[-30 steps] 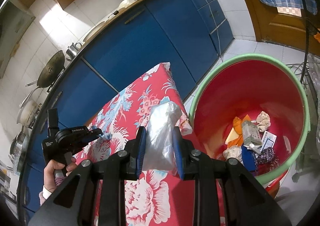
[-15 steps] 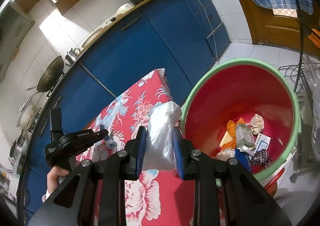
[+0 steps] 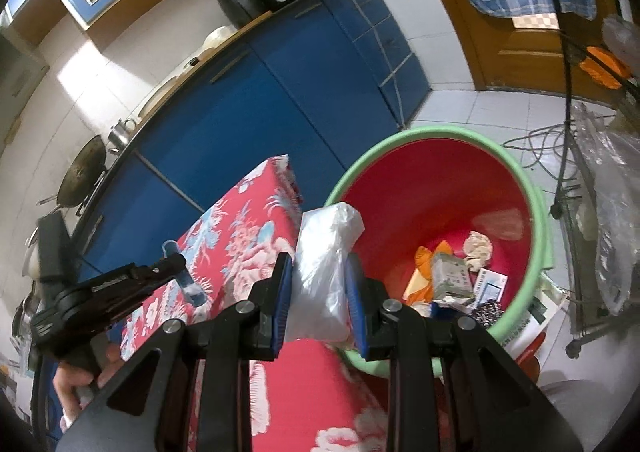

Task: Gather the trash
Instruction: 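Drop the bag into the bucket with the right gripper while the left carries the blue piece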

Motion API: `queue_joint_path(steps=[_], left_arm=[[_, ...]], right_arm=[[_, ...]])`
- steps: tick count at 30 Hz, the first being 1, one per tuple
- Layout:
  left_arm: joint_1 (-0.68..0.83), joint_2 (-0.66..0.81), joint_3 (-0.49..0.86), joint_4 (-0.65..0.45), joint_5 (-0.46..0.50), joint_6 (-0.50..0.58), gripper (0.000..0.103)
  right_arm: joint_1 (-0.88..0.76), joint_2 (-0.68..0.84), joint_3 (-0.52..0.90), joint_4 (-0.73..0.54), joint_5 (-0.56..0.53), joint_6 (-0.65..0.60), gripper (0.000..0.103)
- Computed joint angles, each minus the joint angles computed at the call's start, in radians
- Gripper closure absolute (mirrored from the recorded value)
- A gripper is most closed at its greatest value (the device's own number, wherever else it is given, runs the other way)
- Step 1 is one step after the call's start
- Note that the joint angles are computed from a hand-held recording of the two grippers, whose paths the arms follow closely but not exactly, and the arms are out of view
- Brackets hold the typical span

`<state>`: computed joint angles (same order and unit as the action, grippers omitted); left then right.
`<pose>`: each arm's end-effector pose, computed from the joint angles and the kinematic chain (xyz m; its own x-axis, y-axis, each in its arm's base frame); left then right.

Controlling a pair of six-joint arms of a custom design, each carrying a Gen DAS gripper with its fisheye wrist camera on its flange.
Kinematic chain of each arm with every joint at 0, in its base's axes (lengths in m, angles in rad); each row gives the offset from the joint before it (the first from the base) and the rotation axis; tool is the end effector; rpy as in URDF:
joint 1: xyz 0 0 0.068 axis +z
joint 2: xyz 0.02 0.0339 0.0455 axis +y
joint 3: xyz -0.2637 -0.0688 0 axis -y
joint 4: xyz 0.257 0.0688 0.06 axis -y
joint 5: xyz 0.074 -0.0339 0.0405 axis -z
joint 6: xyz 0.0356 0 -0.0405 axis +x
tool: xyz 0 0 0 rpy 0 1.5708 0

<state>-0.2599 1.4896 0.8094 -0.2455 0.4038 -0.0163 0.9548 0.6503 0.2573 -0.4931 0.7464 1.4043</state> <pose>0.2867 -0.0907 0.1761 -0.7797 0.1918 -0.5961 0.4520 0.8312 -0.3237 0.0971 0.0953 0.1526 -0.4204 0.6592 -0.6235 0.3832 0.7519 0.5365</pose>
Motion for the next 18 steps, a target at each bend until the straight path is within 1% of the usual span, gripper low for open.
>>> queue_joint_path(steps=[3, 8, 13, 18], left_arm=[[-0.07, -0.025, -0.025, 0.019, -0.026, -0.016, 0.09], [-0.163, -0.021, -0.047, 0.057, -0.064, -0.042, 0.091], [-0.254, -0.006, -0.058, 0.09, -0.096, -0.071, 0.091], [-0.328, 0.021, -0.062, 0.118, -0.142, -0.077, 0.09]], right_arm=[[-0.008, -0.047, -0.019, -0.045, -0.001, 0.025, 0.073], [-0.025, -0.14, -0.051, -0.131, -0.009, 0.051, 0.073], [-0.035, -0.22, -0.082, -0.199, -0.013, 0.08, 0.072], [-0.065, -0.317, -0.113, -0.266, -0.039, 0.084, 0.069]])
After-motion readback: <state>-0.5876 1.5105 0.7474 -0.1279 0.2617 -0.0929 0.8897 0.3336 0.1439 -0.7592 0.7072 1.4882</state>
